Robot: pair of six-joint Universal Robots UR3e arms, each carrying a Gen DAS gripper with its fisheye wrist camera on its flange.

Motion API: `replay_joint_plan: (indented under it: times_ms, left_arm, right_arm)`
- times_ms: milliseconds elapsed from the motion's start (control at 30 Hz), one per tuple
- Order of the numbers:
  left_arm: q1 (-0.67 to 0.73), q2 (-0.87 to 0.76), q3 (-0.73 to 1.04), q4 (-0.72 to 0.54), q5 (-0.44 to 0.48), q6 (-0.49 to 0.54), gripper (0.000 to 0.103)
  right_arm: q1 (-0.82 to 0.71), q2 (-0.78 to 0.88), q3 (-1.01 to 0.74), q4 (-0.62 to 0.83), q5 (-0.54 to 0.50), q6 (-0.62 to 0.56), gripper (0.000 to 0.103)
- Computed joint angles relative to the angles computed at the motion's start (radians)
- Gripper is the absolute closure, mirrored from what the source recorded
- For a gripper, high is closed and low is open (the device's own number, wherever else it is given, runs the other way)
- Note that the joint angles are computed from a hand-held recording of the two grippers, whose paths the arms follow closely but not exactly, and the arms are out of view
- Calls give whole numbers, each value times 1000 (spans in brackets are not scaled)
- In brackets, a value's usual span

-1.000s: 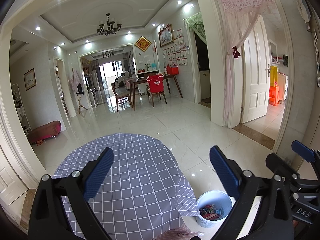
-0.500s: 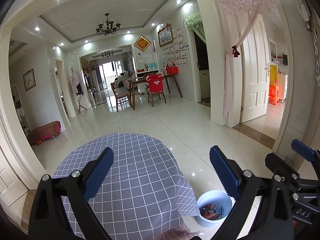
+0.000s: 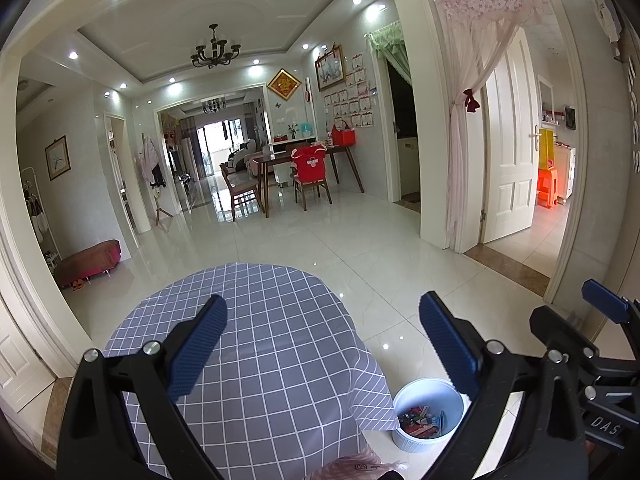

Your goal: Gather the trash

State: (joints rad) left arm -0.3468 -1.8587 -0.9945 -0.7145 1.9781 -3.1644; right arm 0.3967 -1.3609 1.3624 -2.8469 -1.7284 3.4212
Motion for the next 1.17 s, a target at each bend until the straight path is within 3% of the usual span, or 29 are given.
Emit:
replay_joint_plan:
  times_ms: [400,667,933,1167]
  left_arm:
    - [11,2,-17,12,-14,1,8]
    - [33,43,-120,68,-44,-3,8]
    - [99,115,-279,126,-106,-14,8]
    - [220,165,-394,137,-178,-24,8]
  right_arm:
    - [17,3,0,9,-20,3,10]
    - [57,19,-26,31,-62,7,10]
    - [99,119,-191,139,-91,0,10]
    - [122,311,-514,332,-85,-12,10]
